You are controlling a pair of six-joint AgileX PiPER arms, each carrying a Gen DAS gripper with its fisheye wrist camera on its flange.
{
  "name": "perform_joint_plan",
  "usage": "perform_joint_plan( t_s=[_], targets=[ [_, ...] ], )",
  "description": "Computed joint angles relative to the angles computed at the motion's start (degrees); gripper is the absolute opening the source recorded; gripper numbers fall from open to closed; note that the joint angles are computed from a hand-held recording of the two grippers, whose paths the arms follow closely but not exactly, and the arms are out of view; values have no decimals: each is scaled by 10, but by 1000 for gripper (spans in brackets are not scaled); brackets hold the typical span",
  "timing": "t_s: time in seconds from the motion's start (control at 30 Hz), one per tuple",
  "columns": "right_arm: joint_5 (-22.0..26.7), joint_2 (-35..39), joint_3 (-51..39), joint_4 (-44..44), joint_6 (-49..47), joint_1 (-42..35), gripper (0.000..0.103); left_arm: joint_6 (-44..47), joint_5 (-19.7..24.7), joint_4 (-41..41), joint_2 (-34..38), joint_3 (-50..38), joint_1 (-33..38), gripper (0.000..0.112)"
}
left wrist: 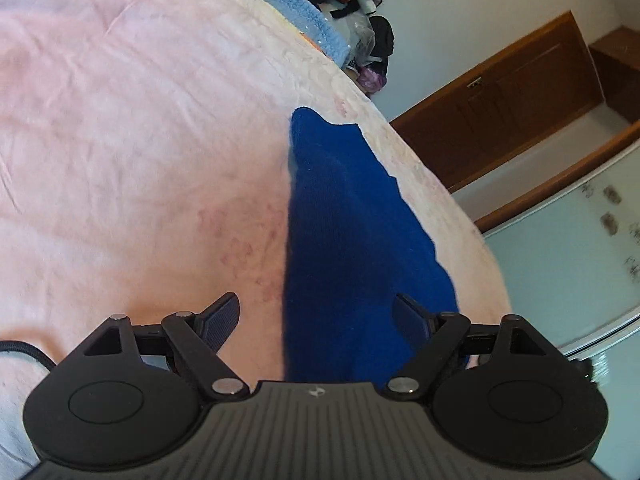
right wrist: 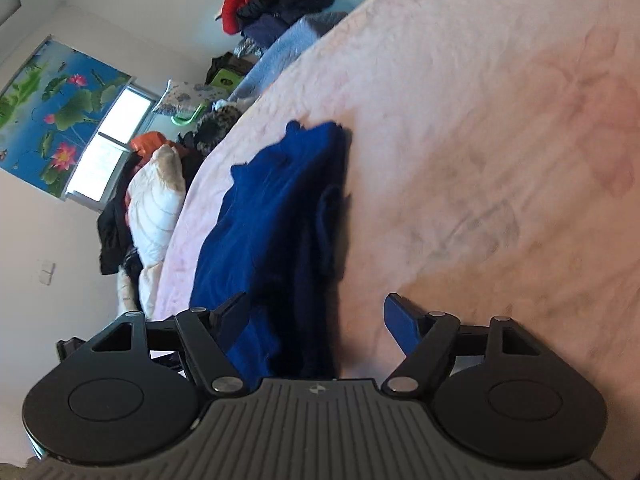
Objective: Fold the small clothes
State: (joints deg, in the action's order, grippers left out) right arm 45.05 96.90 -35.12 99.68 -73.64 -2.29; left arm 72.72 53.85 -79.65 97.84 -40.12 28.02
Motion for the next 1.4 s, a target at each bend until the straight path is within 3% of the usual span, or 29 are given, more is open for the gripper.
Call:
perform_joint_plan(
  t_s=[0.1,0.17,0.23,0.33,0.37,0.4,0.43,0.47,0.5,0.57,0.73,0.87,1.0,1.4],
  targets=[
    [40,35,-30,-31,44,19,79,-35,94,25,55,-29,12,84],
    [65,55,-52,-48,62,31,83,-54,124,50,76,-42,-2,84],
    [77,69,-71,-54,75,47,85,-50,112,56,72,-38,-26,84],
    [67,67,-88,-71,95,63,80,-67,83,61,58,-39,-51,79],
    [56,63,-90,-75,103,68,68,-80,62,69,48,-41,-62,61],
    [47,63,-94,-88,117,69,51,-92,41,81,41,-44,-73,51],
    [40,65,-96,-97,127,68,42,-101,23,92,35,-47,-82,36],
    [33,67,-91,-102,127,63,24,-113,10,103,32,-51,-88,26],
    [28,70,-88,-104,129,59,18,-119,-2,115,34,-58,-93,23],
    [45,79,-71,-73,95,48,17,-119,-13,126,27,-58,-95,16],
    [16,46,-43,-33,46,73,15,-125,-108,156,-43,-29,-153,12],
    [25,23,-44,-52,56,63,15,-160,-141,189,-72,-30,-186,12],
    [21,7,-43,-70,76,64,15,-177,-159,214,-89,-28,-198,11],
    [26,-20,-2,-61,80,85,15,-167,-127,242,-125,-5,-163,11]
  ],
)
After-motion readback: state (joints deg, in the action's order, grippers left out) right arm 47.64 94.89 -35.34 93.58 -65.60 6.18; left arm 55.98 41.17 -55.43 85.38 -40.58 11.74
